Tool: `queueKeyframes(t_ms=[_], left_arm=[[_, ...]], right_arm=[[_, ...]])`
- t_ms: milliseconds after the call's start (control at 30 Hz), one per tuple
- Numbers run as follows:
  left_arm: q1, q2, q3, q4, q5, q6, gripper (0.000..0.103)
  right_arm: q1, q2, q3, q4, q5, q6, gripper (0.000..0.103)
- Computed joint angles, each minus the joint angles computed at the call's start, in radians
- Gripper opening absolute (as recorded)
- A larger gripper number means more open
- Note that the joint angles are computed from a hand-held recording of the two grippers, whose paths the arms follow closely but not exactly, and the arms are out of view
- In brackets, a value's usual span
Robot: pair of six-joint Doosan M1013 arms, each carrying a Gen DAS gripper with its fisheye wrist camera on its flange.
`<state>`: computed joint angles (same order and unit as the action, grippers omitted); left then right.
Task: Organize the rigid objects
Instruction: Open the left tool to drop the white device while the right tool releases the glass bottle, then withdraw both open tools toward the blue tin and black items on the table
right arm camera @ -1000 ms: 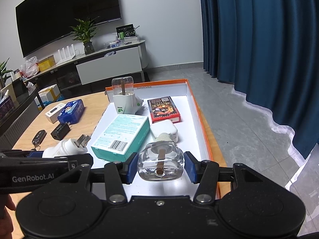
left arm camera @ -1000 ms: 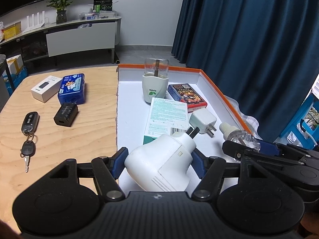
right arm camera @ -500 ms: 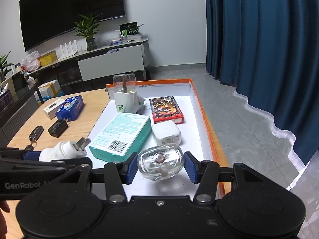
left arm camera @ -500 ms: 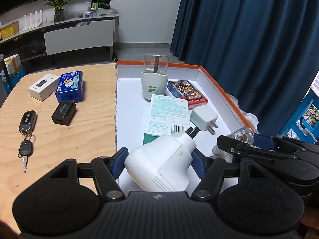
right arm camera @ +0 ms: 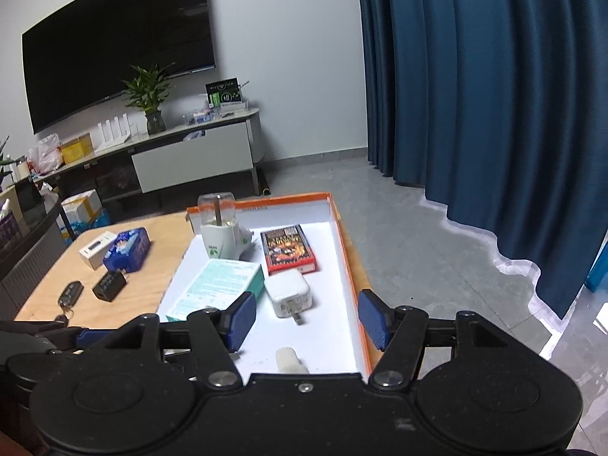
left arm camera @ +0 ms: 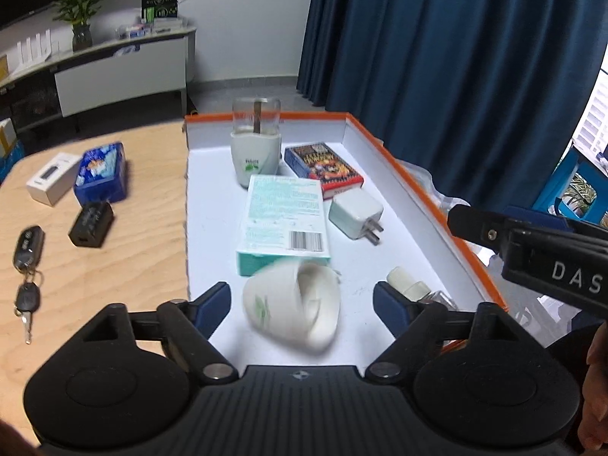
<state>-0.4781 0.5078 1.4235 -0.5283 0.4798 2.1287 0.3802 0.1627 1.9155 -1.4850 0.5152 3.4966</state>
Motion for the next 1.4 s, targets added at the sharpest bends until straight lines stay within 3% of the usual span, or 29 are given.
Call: queueKeyframes(t_ms=[100, 300, 533, 867, 1400], left_arm=[[0.001, -0.015, 0.01, 0.052, -0.031, -0.066, 0.09], [0.005, -0.038, 0.022, 0.282, -0.082, -0.284, 0.097], [0.037, -0.051, 0.025, 0.374, -0.085, -0.418, 0.098], [0.081, -0.057, 0.033, 0.406, -0.106, -0.488, 0.098], [0.141, -0.003, -0.042, 0.463, -0.031, -0.573, 0.098]], right_arm=[[0.009, -0.005, -0.003, -0.001, -0.001, -0.005, 0.077], [0.027, -0.001, -0.026, 0.039, -0.033, -0.063, 0.078], [0.059, 0.027, -0.075, 0.08, -0.064, -0.174, 0.078], [0.079, 0.067, -0.134, 0.164, -0.103, -0.294, 0.078], [0.087, 0.166, -0.262, 0.415, -0.121, -0.588, 0.078]])
